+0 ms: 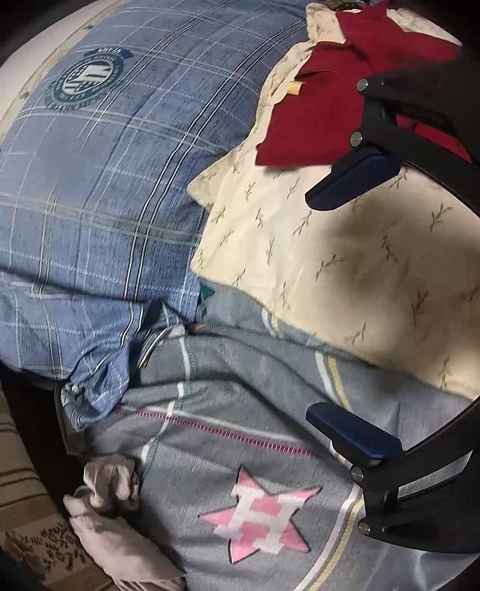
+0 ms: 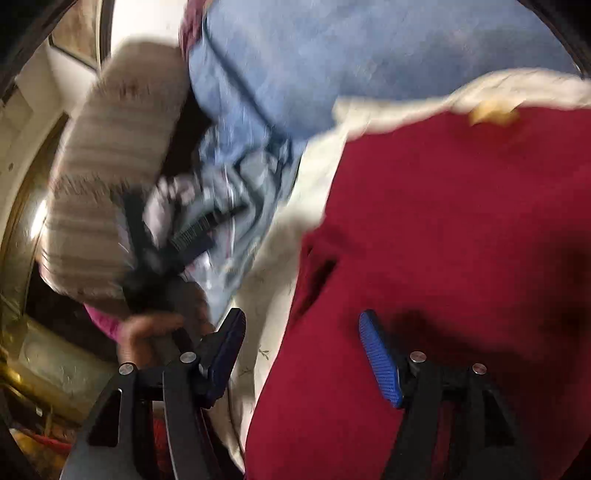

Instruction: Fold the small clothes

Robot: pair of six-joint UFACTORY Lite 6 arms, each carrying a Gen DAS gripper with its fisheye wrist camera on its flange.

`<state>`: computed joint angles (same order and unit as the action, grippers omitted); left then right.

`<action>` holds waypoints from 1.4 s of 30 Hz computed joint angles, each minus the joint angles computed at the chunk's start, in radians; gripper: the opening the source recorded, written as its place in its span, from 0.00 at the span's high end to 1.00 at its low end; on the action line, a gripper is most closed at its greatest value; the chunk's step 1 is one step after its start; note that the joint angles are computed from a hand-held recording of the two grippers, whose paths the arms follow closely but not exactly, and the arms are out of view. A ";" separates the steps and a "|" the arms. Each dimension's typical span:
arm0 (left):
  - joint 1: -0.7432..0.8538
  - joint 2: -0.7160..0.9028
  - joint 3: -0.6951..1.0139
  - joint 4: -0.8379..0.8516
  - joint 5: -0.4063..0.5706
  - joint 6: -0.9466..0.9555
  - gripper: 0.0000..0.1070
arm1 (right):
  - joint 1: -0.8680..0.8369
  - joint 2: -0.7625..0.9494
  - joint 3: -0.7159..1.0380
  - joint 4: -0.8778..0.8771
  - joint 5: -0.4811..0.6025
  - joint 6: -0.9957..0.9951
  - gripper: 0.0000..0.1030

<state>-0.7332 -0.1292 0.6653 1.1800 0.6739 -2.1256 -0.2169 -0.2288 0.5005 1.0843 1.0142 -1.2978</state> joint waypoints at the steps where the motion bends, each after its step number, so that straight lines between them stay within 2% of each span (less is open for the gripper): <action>1: 0.013 -0.023 -0.015 0.001 -0.004 -0.004 0.04 | 0.076 0.028 0.004 0.068 -0.105 -0.037 0.36; 4: 0.052 -0.084 -0.061 0.017 -0.021 -0.035 0.04 | 0.252 0.053 0.012 0.348 -0.394 -0.144 0.34; 5: 0.063 -0.097 -0.070 0.023 -0.021 -0.044 0.04 | 0.304 0.087 0.052 0.422 -0.434 -0.161 0.34; 7: 0.080 -0.104 -0.071 0.018 -0.023 -0.040 0.04 | 0.383 0.142 0.110 0.491 -0.440 -0.199 0.34; 9: 0.091 -0.112 -0.074 0.022 -0.023 -0.035 0.04 | 0.524 0.234 0.196 0.556 -0.521 -0.252 0.30; 11: 0.084 -0.124 -0.081 0.025 0.010 -0.040 0.04 | 0.527 0.276 0.196 0.568 -0.515 -0.266 0.28; 13: 0.074 -0.134 -0.089 0.031 0.046 -0.066 0.04 | 0.455 0.267 0.160 0.561 -0.425 -0.264 0.28; 16: 0.074 -0.116 -0.081 0.043 0.010 -0.077 0.04 | 0.328 0.170 0.100 0.363 -0.289 -0.141 0.29; 19: 0.026 -0.059 -0.040 0.057 0.009 -0.070 0.04 | 0.042 -0.022 0.022 0.111 -0.053 -0.085 0.30; 21: -0.027 -0.023 -0.011 0.088 0.012 -0.084 0.04 | -0.167 -0.161 0.015 -0.015 0.004 -0.045 0.30; 23: -0.075 0.010 0.020 0.126 0.009 -0.101 0.04 | -0.376 -0.200 0.080 -0.072 -0.034 -0.083 0.30; 25: -0.100 0.056 0.062 0.153 -0.038 -0.088 0.04 | -0.523 -0.110 0.196 -0.063 -0.100 -0.166 0.28; 27: -0.112 0.112 0.107 0.181 -0.098 -0.085 0.04 | -0.542 0.016 0.306 -0.075 -0.268 -0.191 0.21; 29: -0.128 0.179 0.156 0.206 -0.127 -0.096 0.04 | -0.538 0.192 0.437 -0.144 -0.403 -0.159 0.21; 30: -0.134 0.207 0.177 0.206 -0.133 -0.092 0.04 | -0.538 0.284 0.500 -0.180 -0.434 -0.139 0.21; 31: -0.139 0.246 0.208 0.194 -0.140 -0.073 0.04 | -0.530 0.356 0.545 -0.216 -0.462 -0.109 0.24; 33: -0.142 0.330 0.279 0.130 -0.146 0.010 0.04 | -0.509 0.462 0.598 -0.294 -0.492 -0.066 0.53; 34: -0.154 0.362 0.305 0.088 -0.129 0.050 0.04 | -0.508 0.456 0.582 -0.276 -0.501 -0.105 0.80; 36: -0.163 0.423 0.350 0.018 -0.087 0.120 0.04 | -0.515 0.368 0.508 -0.143 -0.506 -0.276 0.92; 37: -0.164 0.442 0.362 -0.002 -0.073 0.137 0.04 | -0.521 0.339 0.492 -0.084 -0.490 -0.333 0.95; 38: -0.164 0.459 0.375 -0.021 -0.062 0.149 0.04 | -0.542 0.308 0.485 -0.009 -0.459 -0.383 0.95; 40: -0.170 0.459 0.363 -0.027 -0.055 0.136 0.04 | -0.557 0.324 0.512 0.036 -0.441 -0.398 0.95; 42: -0.181 0.467 0.359 -0.026 -0.051 0.119 0.04 | -0.521 0.389 0.543 0.014 -0.498 -0.355 0.94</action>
<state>-0.9141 0.3374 1.0247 1.1545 0.6225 -2.0062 -0.7384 0.1600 1.0431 1.0980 0.5167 -1.6532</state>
